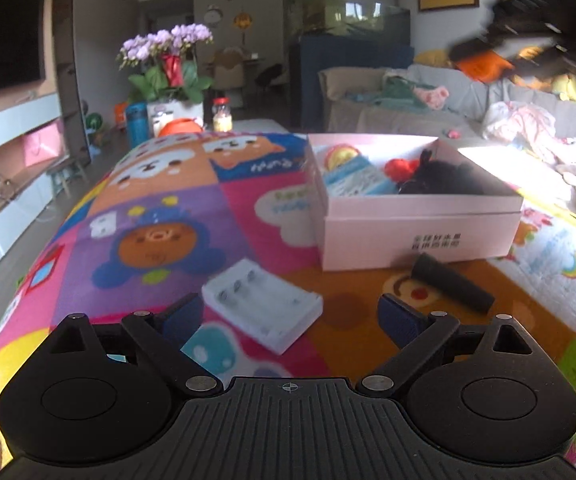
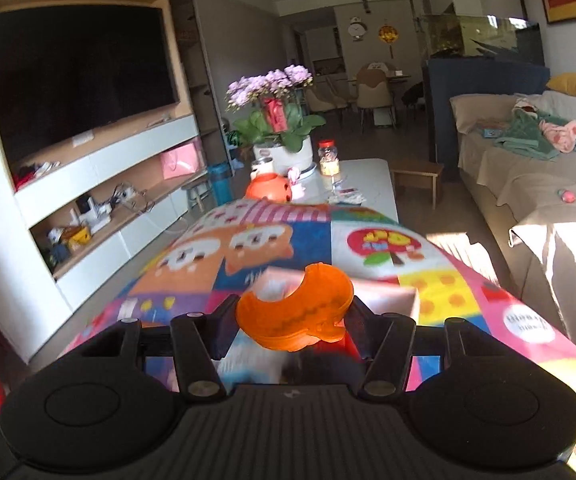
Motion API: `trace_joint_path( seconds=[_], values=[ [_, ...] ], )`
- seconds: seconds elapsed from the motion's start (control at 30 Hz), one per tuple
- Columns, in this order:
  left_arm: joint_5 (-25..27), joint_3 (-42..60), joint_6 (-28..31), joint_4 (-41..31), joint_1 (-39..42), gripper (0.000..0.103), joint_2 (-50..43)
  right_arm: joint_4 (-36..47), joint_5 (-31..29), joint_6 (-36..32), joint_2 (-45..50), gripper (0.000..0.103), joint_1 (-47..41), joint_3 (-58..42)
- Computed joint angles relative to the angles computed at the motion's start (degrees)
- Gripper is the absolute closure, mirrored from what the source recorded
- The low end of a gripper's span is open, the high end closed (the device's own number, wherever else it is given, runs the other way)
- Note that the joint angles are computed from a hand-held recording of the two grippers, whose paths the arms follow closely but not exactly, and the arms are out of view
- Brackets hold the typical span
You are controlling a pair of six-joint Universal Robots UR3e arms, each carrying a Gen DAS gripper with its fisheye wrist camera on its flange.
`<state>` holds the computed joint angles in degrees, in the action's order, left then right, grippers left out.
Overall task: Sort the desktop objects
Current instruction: 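Drop the orange toy into the box with the right gripper while the left gripper drops the figure in, then grasp the black foam cylinder with the right gripper while the left gripper grasps the white charger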
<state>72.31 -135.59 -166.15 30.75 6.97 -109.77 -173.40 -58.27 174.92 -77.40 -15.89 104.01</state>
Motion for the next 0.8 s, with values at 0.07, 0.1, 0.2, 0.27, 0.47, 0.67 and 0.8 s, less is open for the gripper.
trace_joint_path(
  seconds=[0.07, 0.1, 0.2, 0.27, 0.47, 0.67, 0.8],
  values=[
    [-0.89, -0.28, 0.52, -0.36, 1.31, 0.003, 0.24, 0.30, -3.80, 4.05, 6.92, 0.031, 2.79, -9.09],
    [-0.83, 0.13, 0.39, -0.95, 1.28, 0.003, 0.46, -0.09, -6.09, 5.43, 8.89, 0.028, 3.91, -11.43],
    [-2.34, -0.42, 1.04, -0.83, 2.61, 0.003, 0.15, -1.72, -6.76, 5.18, 9.40, 0.028, 4.59, -10.09],
    [-2.30, 0.08, 1.32, -0.77, 2.63, 0.003, -1.00, -4.84, -7.05, 3.30, 7.03, 0.028, 4.62, -4.23],
    [-1.94, 1.64, 0.28, -1.02, 1.84, 0.003, -2.43, -11.12, -7.62, -13.11, -2.41, 0.035, 6.27, 16.51],
    [-0.84, 1.67, 0.57, -2.03, 0.75, 0.002, -1.76, -10.01, -11.07, -17.20, -1.02, 0.050, 10.83, 23.02],
    [0.15, 2.64, 1.39, -3.32, 0.57, 0.002, -1.24, -9.11, -12.39, -14.82, 2.41, 0.080, 11.92, 22.67]
  ],
)
